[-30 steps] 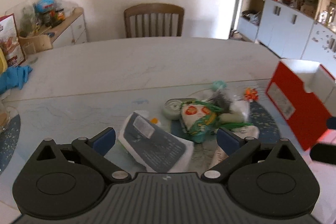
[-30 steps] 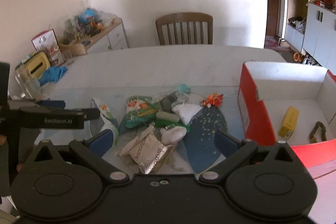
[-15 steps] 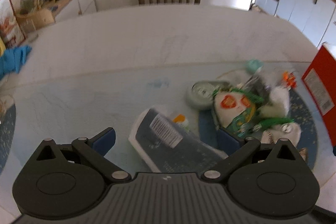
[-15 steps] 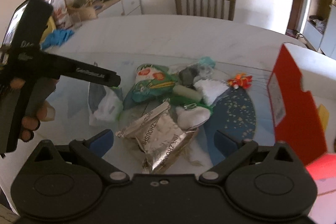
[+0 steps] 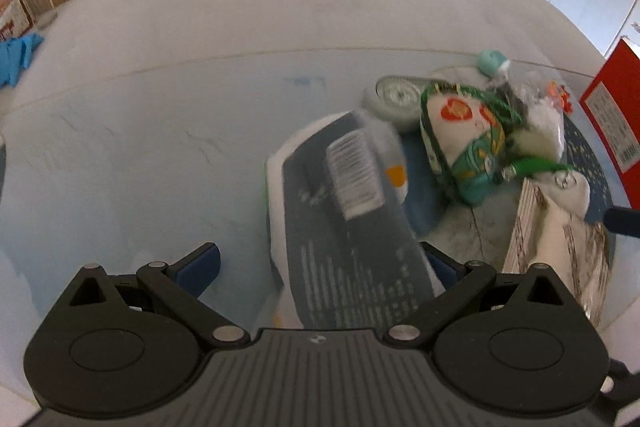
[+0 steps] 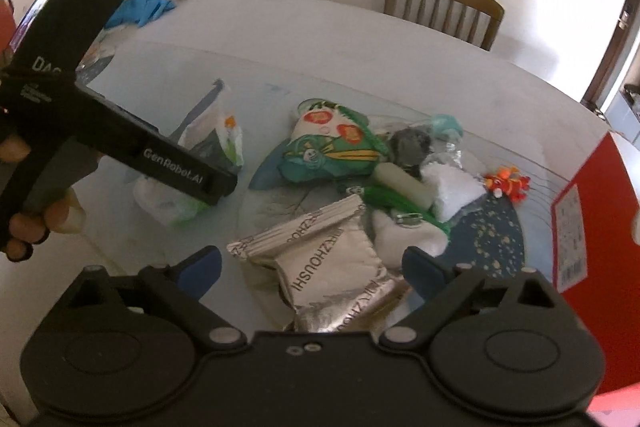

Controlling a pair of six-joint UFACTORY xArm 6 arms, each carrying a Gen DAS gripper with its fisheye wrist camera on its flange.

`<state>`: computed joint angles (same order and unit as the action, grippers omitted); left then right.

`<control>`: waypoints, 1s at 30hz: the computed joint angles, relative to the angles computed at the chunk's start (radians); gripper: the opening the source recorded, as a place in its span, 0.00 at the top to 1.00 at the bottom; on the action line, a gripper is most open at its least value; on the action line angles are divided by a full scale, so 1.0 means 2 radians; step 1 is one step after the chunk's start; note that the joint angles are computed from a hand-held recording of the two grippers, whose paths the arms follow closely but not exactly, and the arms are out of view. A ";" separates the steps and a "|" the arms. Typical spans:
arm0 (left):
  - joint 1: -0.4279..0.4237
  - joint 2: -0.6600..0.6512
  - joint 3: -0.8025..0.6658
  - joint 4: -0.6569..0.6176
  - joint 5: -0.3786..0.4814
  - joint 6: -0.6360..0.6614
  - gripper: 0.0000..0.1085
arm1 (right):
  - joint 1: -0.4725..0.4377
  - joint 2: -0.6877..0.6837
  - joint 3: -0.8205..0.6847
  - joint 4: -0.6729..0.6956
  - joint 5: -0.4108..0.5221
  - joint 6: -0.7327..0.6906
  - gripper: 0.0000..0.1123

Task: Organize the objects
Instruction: 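Grasp the white-and-grey bag with the left tool while the right tool grasps the silver foil packet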

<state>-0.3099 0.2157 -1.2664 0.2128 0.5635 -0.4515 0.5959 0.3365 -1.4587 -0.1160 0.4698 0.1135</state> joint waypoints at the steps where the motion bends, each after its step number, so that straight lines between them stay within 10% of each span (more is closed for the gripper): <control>1: 0.000 -0.003 0.005 0.006 -0.004 0.001 0.05 | 0.001 0.003 -0.003 -0.003 0.004 -0.004 0.20; 13: -0.010 -0.034 0.048 0.050 -0.026 -0.008 0.07 | 0.002 0.007 -0.008 -0.046 0.034 0.013 0.49; 22: -0.018 -0.063 0.079 0.076 -0.050 -0.035 0.44 | 0.001 -0.008 0.005 -0.016 0.036 0.005 0.54; 30: -0.037 -0.097 0.098 0.087 -0.057 -0.035 0.55 | -0.002 -0.047 0.037 0.001 0.028 0.011 0.55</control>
